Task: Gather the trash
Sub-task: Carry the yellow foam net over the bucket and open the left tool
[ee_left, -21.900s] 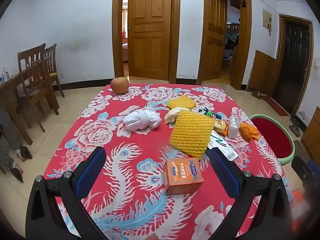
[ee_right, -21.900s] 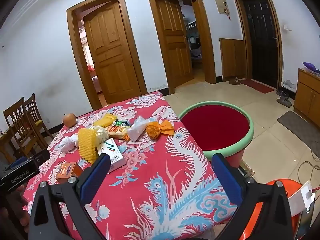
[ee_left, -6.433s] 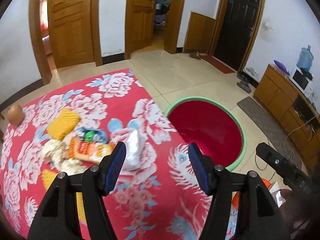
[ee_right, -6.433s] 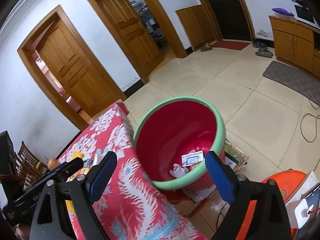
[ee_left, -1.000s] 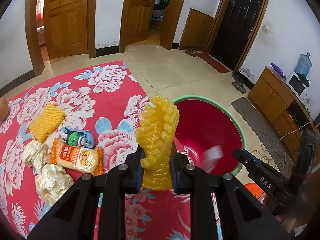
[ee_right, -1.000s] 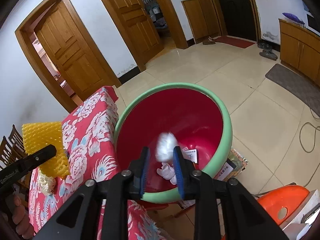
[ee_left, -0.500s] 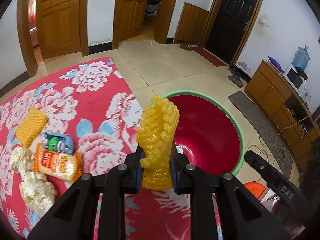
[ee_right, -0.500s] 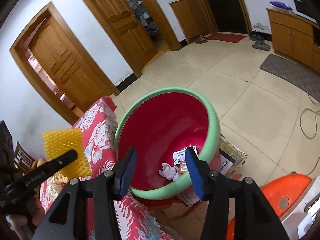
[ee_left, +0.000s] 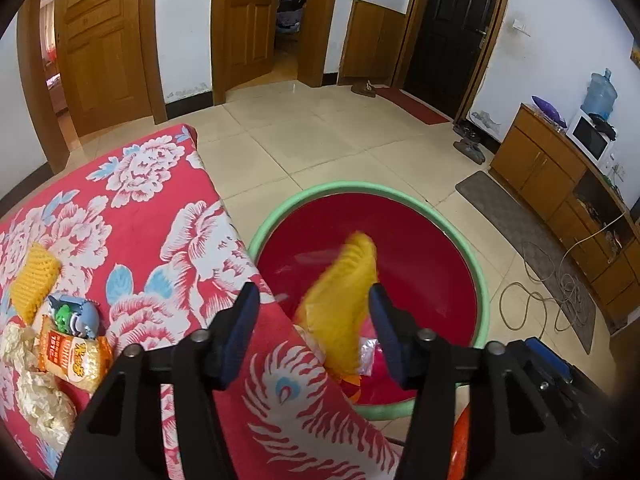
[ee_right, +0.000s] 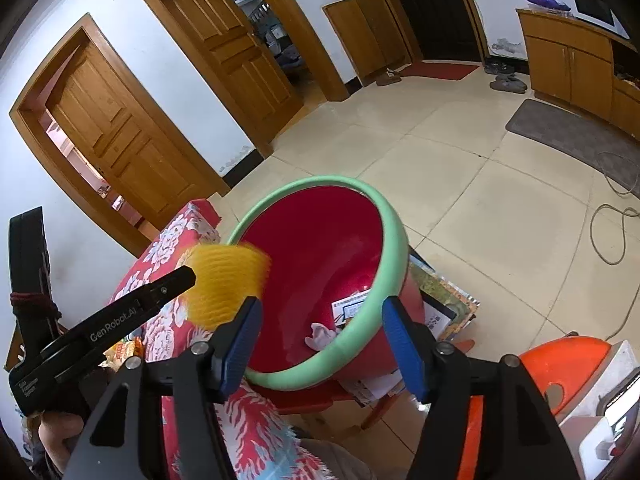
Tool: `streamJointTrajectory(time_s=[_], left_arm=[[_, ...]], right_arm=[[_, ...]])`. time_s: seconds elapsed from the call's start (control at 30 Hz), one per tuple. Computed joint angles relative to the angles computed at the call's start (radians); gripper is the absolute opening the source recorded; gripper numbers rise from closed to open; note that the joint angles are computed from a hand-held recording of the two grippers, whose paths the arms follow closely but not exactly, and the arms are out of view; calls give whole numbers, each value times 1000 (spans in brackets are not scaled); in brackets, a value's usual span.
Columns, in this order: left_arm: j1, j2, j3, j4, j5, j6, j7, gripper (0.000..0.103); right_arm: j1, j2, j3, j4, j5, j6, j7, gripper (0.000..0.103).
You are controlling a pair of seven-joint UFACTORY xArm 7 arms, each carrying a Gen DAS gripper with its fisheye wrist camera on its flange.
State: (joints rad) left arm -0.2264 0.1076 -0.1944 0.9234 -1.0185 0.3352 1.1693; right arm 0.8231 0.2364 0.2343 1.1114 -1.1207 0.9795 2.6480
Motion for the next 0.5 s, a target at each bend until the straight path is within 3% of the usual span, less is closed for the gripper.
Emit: streamJointTrajectory(time_s=[0.5], left_arm=[[29, -87, 63, -64, 58, 39, -70, 58]], right_arm=[[24, 16, 7, 40, -12, 44, 9, 72]])
